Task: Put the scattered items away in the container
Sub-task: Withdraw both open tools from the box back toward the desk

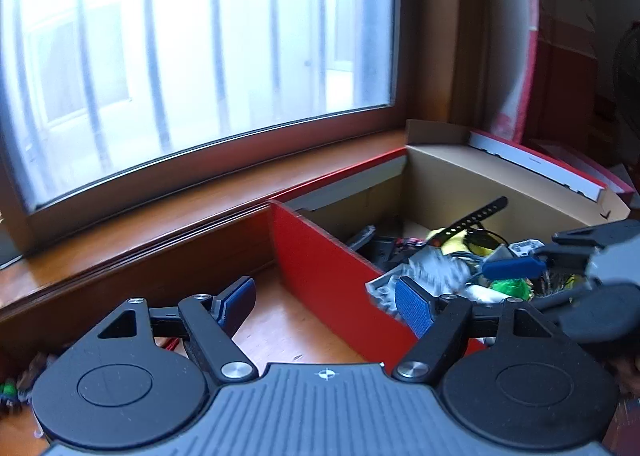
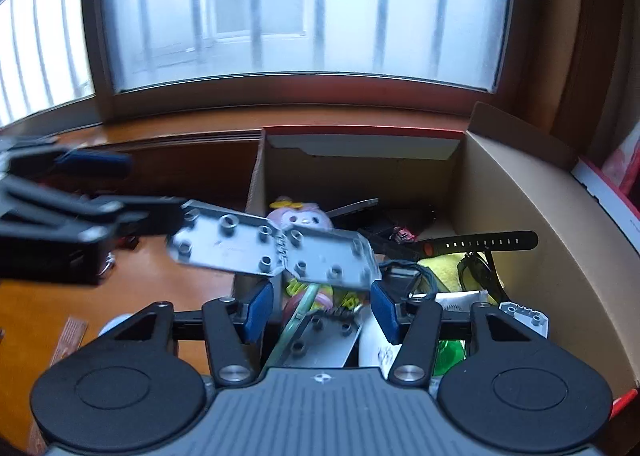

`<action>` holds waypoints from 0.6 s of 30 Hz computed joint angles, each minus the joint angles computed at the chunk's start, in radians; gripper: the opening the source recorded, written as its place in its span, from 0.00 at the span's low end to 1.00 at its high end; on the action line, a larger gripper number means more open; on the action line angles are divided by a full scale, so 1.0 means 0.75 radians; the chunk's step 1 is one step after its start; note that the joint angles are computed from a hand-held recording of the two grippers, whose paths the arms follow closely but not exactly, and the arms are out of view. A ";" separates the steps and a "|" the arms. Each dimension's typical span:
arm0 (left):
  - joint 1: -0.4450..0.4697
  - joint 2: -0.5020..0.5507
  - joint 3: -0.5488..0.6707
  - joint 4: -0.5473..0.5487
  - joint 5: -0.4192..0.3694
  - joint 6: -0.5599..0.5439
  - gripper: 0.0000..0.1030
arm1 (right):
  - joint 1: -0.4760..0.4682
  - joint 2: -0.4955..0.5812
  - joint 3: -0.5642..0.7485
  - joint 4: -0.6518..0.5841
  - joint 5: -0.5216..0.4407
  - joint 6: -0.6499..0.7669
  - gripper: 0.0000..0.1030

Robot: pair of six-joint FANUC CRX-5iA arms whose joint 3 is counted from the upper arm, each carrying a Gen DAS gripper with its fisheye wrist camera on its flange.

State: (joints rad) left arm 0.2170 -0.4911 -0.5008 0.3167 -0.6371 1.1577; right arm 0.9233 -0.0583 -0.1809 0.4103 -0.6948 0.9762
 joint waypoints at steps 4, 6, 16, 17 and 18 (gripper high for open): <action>0.078 -0.063 -0.038 -0.007 -0.032 0.031 0.75 | -0.029 0.081 0.064 0.047 -0.014 -0.164 0.52; 0.125 -0.088 -0.061 0.021 -0.055 0.023 0.75 | -0.036 0.108 0.080 0.103 -0.027 -0.267 0.51; 0.319 -0.197 -0.158 0.122 -0.135 -0.089 0.75 | 0.017 0.044 -0.007 0.272 -0.026 -0.458 0.51; 0.348 -0.218 -0.172 0.125 -0.149 -0.109 0.75 | 0.027 0.033 -0.020 0.284 -0.023 -0.470 0.51; 0.378 -0.240 -0.186 0.128 -0.163 -0.128 0.76 | 0.039 0.019 -0.031 0.284 -0.016 -0.476 0.51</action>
State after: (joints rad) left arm 0.5007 -0.6710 -0.6402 0.4125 -0.7593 1.0620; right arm 0.9525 -0.0440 -0.2044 0.6229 -0.7067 0.6194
